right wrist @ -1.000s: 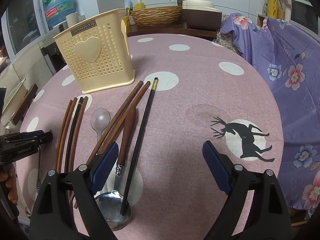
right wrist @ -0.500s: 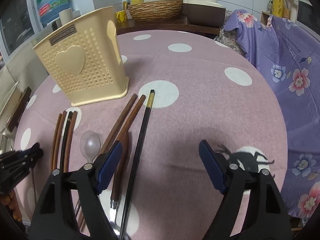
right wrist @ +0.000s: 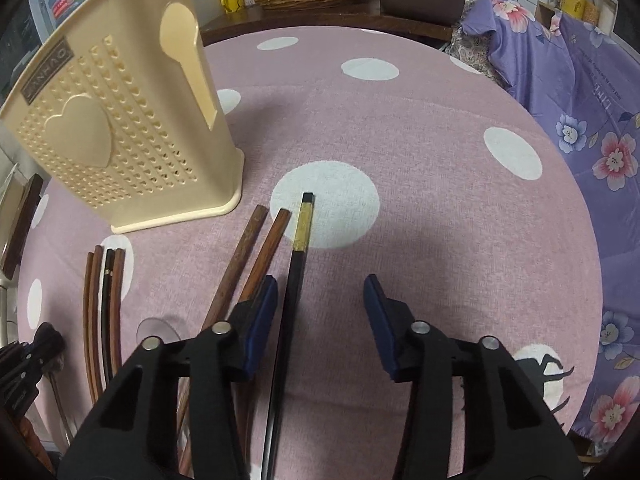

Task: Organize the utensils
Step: 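Close the right tool on the black gold-tipped chopstick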

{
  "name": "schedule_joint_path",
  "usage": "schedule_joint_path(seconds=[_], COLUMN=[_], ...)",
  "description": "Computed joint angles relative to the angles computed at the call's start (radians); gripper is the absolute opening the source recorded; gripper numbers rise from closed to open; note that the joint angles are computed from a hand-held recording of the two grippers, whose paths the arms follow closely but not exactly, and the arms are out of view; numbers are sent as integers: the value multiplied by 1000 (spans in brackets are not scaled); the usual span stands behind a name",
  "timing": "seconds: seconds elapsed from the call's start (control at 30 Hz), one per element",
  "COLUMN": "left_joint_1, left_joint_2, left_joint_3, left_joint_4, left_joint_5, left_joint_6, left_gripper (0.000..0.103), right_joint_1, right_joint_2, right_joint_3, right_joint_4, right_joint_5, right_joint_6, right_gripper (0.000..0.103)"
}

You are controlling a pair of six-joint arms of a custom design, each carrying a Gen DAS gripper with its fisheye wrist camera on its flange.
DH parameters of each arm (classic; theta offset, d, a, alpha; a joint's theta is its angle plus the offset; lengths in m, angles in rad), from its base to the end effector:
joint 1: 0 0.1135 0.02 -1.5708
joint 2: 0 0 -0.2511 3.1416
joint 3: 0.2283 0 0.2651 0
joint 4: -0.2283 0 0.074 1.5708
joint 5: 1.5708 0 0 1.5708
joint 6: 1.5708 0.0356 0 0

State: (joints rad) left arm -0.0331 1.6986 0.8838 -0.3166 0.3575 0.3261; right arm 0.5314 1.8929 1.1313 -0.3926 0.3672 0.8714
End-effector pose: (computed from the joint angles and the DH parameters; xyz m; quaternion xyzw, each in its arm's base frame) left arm 0.3179 -0.0230 0.1187 0.2097 0.9380 -0.1404 0.2375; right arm 0.3265 0.1771 0.1189 0.2000 0.9417 -0.0053 0.2706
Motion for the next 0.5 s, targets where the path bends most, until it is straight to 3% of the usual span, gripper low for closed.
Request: schedule_joint_path(seconds=[0.23, 0.5], left_joint_1=[10, -9], left_joint_2=[70, 102], left_joint_3=[95, 129], left_joint_4=[-71, -56], left_joint_5=[37, 18], left_joint_6=[22, 13], left_gripper=[6, 6], right_joint_1=[-20, -30], right_joint_2=[43, 69], right_joint_3=[67, 107], right_joint_4=[-47, -90], right_joint_5=[0, 14], right_joint_6=[-4, -17], right_gripper=[34, 19])
